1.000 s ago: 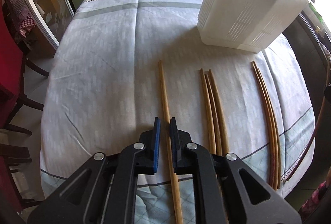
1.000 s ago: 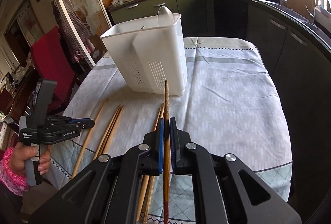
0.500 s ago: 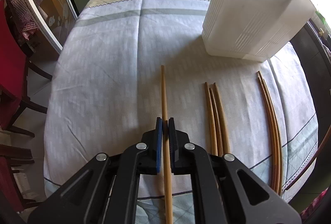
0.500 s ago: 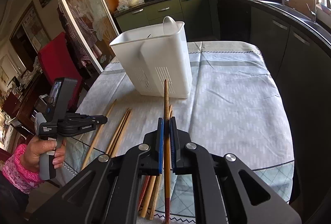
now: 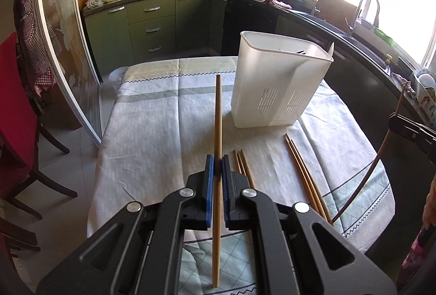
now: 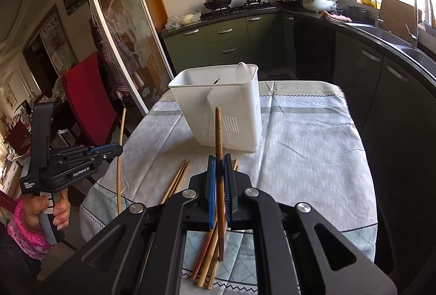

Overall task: Organize utensils
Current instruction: 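Carry both chopsticks upright to the white caddy and open both grippers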

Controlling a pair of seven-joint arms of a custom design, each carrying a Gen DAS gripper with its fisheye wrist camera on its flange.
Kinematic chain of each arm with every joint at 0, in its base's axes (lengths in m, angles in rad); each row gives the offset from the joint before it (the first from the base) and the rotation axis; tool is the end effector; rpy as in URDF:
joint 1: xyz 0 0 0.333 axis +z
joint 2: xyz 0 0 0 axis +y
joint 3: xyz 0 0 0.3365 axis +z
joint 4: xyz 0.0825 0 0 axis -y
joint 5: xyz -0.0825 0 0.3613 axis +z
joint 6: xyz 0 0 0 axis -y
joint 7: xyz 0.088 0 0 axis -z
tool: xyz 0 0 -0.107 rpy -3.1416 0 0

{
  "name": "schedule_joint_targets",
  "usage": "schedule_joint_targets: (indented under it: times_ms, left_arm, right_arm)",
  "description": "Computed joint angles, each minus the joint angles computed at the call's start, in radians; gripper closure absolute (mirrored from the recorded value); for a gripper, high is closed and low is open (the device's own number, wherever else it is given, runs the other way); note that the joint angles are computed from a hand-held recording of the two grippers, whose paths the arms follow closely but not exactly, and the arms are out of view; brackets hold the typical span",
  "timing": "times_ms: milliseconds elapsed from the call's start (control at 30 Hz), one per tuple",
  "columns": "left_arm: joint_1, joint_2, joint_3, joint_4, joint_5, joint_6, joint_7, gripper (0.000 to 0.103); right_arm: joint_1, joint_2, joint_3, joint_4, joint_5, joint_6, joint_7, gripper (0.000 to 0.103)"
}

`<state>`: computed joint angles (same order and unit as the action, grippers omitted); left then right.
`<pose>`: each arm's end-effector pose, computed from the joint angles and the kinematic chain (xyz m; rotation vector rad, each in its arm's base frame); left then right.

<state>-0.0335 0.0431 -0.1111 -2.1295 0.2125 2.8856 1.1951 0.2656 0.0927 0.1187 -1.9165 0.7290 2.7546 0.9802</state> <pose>0.5696 -0.0944 0.5049 -1.8681 1.7818 -0.7477 0.5750 0.2001 0.5534 -1.9000 1.2702 -0.2657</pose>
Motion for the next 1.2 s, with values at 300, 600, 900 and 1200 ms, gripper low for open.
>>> schedule_joint_targets:
  times_ms: [300,600,900,1200]
  left_arm:
    - [-0.001,-0.030,-0.010,-0.023,-0.055,0.038,0.058,0.097]
    - [-0.005,-0.034,-0.014,-0.002,-0.080,0.043,0.090,0.097]
    - [-0.011,-0.020,-0.023,0.067,-0.205,0.029,0.204,0.097]
    - [-0.024,0.022,-0.024,0.280,-0.243,0.015,0.252,0.097]
  right_arm:
    - [0.006,-0.006,0.002,0.008,-0.002,0.013,-0.014,0.097]
    - [0.001,0.018,0.008,0.048,-0.006,0.005,-0.020,0.097]
    - [-0.011,0.040,0.015,0.122,0.004,-0.014,-0.038,0.097]
    - [-0.029,0.136,0.026,0.413,-0.013,-0.050,0.012,0.097]
